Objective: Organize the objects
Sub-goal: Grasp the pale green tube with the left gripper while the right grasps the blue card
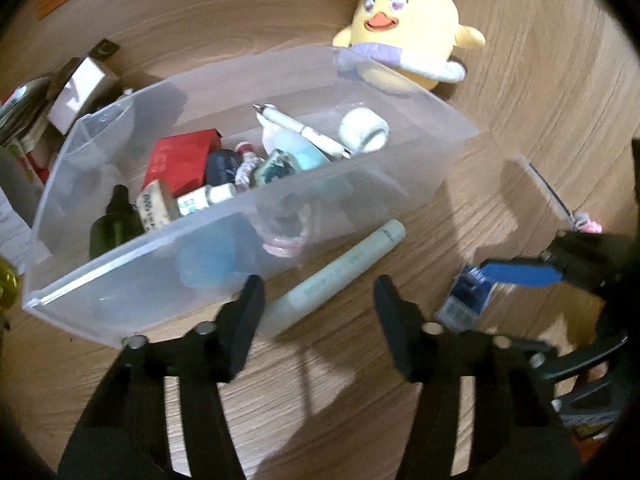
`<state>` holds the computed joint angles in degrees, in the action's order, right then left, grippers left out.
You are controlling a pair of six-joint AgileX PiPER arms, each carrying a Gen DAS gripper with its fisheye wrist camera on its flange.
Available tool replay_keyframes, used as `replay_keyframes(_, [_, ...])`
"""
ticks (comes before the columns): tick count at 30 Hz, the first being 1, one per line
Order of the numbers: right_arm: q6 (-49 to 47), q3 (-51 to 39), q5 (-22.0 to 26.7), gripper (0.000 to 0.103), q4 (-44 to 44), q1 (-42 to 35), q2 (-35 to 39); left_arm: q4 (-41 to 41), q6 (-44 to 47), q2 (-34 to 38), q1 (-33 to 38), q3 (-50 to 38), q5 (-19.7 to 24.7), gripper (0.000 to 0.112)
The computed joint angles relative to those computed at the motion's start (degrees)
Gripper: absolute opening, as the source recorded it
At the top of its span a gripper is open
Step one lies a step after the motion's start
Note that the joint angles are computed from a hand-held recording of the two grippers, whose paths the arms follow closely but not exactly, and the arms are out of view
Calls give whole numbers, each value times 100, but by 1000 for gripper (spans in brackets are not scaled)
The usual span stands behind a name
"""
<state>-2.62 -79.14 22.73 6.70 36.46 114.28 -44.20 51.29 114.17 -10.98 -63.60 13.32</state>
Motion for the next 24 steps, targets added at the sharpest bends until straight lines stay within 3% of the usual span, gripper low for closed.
replay_keyframes(3, [-32,272,-189,45,104,-84,-189,168,-87,-14,-66,70,135,31])
replay_keyframes(7, [-249,580,-407,45,403,-181,-399,220,37,-238,-257,423,-21,30])
replay_keyframes(10, [-206,575,-463,45,426,-206,-391,731,-413,-261,-414,454,-158,30])
replay_keyframes(15, [-435,709,-606,45,768,-229,-450,1095,-824,-46,-491,59,21,30])
replay_keyframes(18, [-432,755,-683,45,834,-227,-482,1009,-762,39,-552,-56,-23,28])
replay_keyframes(21, [-562,767,-740,45,1014,-260,-490,1010,-802,23,-621,28,-217,15])
replay_keyframes(24, [-697,747,-767,45,1192,-286,-507,695,-559,-104,-622,276,-388,15])
